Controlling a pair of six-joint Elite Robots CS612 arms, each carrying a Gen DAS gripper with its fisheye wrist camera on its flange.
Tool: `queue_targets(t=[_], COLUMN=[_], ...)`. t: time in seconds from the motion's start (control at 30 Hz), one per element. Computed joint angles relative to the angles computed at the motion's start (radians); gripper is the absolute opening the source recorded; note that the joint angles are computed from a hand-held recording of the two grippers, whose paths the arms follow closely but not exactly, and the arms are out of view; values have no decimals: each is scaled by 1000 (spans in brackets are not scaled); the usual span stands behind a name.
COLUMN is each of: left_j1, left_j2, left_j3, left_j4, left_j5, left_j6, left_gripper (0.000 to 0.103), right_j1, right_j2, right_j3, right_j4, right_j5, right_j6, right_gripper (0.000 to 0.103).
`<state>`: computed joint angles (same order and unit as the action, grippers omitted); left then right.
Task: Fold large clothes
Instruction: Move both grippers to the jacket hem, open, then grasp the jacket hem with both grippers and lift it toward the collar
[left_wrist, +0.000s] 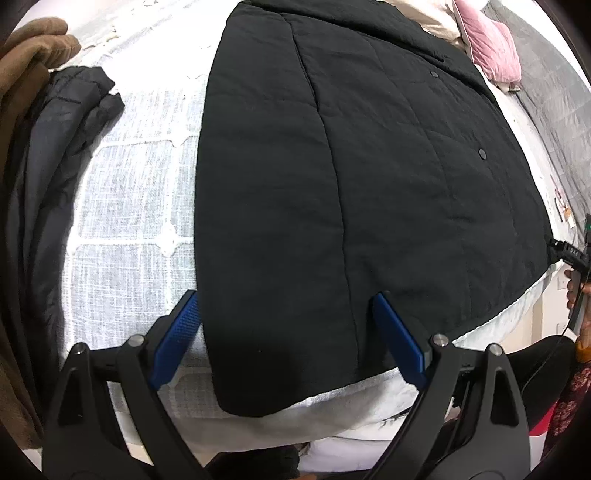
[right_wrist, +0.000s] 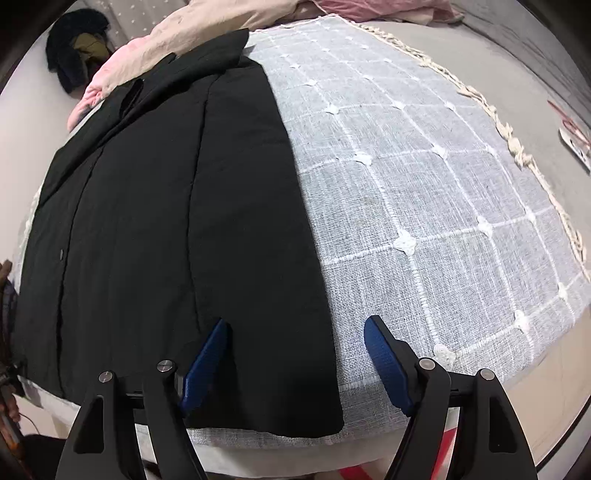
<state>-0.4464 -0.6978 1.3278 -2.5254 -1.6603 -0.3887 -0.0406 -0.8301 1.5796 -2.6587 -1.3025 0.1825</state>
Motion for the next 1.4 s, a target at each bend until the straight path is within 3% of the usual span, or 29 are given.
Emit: queue_targets(t=[0.2, 0.3, 0.37, 0.4, 0.5, 0.53, 0.6, 0.67, 0.77, 0.87, 1.03, 1.17, 1.4], left_j1=[5, 6, 10, 11, 15, 16, 20, 25, 27, 23, 20, 14, 14], left_j2=[8, 4, -5, -6, -8, -8, -10, -15, -26, -43, -68, -94, -156], left_j3=[-10, -1, 15, 18, 24, 25, 32, 44, 65, 92, 117, 137, 199], left_j4=[-4, -19, -38, -46, -75, -82, -96, -138, -208, -326, -542, -622, -805], left_j5=[-20, -27, -46, -56, -81, -87, -96, -109, -116, -114, -117, -94, -73], left_j6=[5, 9, 13, 13, 2, -6, -21, -53, -90, -104, -163, -194, -152], left_gripper=[93, 85, 75, 72, 59, 52, 37, 13, 10, 9, 8, 7, 6], right_j1=[-14, -28, -30, -29, -34, -38, -47, -48, -53, -74, -93, -105, -126], right_j2=[-6, 1, -2, -4, -4, -3, 0, -1, -11, -15, -2, -11, -27], right_j3=[17, 16, 22, 24, 27, 29, 35, 42, 69, 105, 93, 85, 62], right_j4=[-6, -14, -20, -24, -31, -33, -44, -78, -172, -348, -594, -732, -977], right_j5=[72, 108, 118, 131, 162, 182, 231, 253, 290, 409, 543, 584, 616], right_j6=[51, 57, 49, 47, 47, 50, 62, 77, 108, 197, 355, 453, 564], right_gripper=[79, 77, 70, 59, 42, 28, 14, 10, 8, 8, 7, 6, 6])
